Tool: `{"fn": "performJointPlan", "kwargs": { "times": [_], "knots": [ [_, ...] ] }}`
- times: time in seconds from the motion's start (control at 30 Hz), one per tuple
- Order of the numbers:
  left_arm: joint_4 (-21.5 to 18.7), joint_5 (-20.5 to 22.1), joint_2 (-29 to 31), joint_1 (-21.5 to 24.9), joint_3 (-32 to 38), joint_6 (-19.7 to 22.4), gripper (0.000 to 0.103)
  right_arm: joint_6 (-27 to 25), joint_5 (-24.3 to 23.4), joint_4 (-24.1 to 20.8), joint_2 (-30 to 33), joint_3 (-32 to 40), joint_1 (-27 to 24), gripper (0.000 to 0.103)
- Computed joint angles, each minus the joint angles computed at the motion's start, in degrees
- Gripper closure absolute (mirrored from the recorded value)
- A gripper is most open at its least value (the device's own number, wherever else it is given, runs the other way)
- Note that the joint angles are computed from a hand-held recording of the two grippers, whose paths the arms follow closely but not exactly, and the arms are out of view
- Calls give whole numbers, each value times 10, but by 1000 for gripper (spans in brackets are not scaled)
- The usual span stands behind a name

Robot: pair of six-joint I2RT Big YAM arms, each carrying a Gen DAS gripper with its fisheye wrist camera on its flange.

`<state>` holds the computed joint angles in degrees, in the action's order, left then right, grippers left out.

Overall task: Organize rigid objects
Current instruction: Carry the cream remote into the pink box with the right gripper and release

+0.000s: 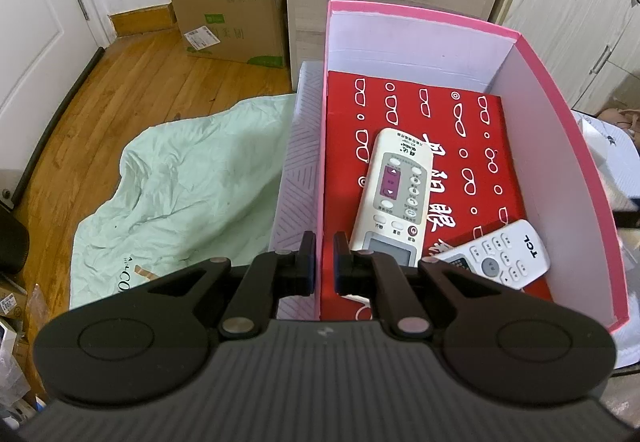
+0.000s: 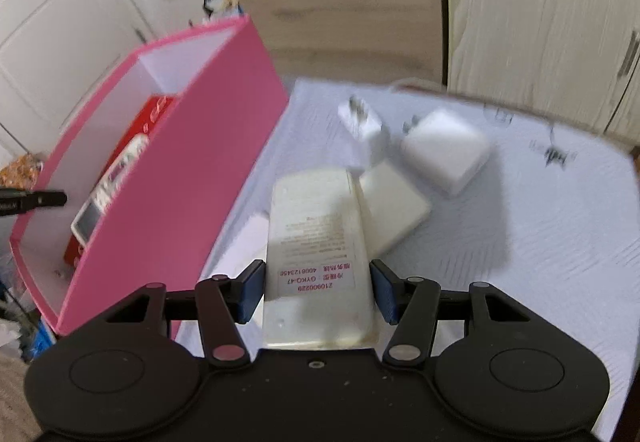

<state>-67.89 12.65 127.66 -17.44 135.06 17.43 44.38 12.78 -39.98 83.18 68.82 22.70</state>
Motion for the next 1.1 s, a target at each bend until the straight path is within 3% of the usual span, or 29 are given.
{"fn": "performJointPlan", "kwargs": {
  "times": [0.2, 0.37, 0.47, 0.57, 0.6, 0.73, 0.83, 0.97, 1.1],
  "knots": [
    [0, 0, 0, 0, 1, -2, 97, -6, 35, 30, -18, 3, 12, 42],
    [-4, -3, 1, 0, 7, -3, 97, -16, 65, 98, -44, 2, 27, 42],
    [-3, -2, 0, 0, 5, -3, 97, -35, 39, 148, -46, 10, 34, 42],
    [5, 0, -3, 1, 0, -15, 97, -55, 10, 139, -5, 59, 46, 42],
    [6, 0, -3, 1, 0, -12, 97, -60, 11, 124, 21, 85, 52, 42],
    [7, -3, -3, 0, 1, -11, 97, -87, 27, -9, 149, 238, 69, 42],
    [8, -1, -3, 1, 0, -12, 97, -118, 107, -85, 222, 335, 79, 42],
    [11, 5, -7, 3, -6, -15, 97, -128, 165, -196, 295, 436, 80, 42],
    [15, 5, -10, 4, -13, -11, 97, -98, 141, -313, 363, 536, 67, 42]
  ]
}}
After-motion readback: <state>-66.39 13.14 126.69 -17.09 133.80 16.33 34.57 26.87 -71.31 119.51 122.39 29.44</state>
